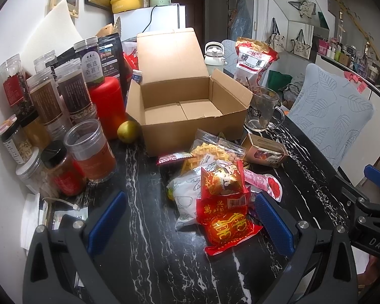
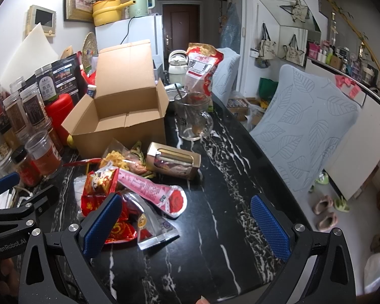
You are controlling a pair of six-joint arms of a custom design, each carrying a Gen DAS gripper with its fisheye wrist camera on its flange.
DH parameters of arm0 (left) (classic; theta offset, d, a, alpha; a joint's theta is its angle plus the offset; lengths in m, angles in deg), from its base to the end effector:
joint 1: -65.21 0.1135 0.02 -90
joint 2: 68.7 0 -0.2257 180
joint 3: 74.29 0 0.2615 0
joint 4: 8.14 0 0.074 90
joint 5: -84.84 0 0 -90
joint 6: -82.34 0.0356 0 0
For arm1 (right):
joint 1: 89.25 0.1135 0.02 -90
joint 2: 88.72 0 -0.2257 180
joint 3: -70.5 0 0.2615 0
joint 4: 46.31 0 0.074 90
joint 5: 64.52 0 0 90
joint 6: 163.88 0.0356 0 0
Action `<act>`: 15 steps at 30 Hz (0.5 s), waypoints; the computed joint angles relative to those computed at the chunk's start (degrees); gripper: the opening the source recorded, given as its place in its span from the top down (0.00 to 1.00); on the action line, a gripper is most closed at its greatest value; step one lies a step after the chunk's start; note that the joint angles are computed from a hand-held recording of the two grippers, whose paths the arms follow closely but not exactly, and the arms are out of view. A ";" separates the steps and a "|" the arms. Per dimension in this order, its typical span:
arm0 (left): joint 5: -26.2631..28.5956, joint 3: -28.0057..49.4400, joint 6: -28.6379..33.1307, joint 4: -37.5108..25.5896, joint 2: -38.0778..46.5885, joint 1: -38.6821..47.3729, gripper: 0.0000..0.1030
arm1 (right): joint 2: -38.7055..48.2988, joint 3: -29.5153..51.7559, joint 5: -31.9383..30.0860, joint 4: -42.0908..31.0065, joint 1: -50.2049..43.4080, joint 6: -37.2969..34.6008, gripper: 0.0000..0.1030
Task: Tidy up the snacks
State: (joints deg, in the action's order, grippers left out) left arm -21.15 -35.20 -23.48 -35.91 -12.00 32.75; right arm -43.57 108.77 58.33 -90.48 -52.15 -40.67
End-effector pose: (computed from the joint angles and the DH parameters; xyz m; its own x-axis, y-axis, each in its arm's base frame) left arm 0.1920 -0.1105 0.1460 -0.6740 0.1181 -0.7292 0.1756 0.9845 -0.0028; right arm 0.1598 0.0967 0.1614 -0.6476 0.0872 -0.7570 0.1433 0.9896 -0.0086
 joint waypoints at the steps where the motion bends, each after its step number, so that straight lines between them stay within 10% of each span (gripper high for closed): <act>1: 0.24 -0.15 -0.04 0.14 0.00 0.10 0.00 | 0.14 0.06 0.03 0.03 0.07 0.07 0.00; 15: 4.87 -4.79 -0.47 6.13 2.78 1.17 0.00 | -2.29 -8.88 -5.97 7.94 -2.18 -0.94 0.00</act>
State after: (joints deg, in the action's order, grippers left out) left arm -16.29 -39.99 -23.95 -29.78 -9.23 33.92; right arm -45.86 99.89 52.36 -82.54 -54.33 -41.61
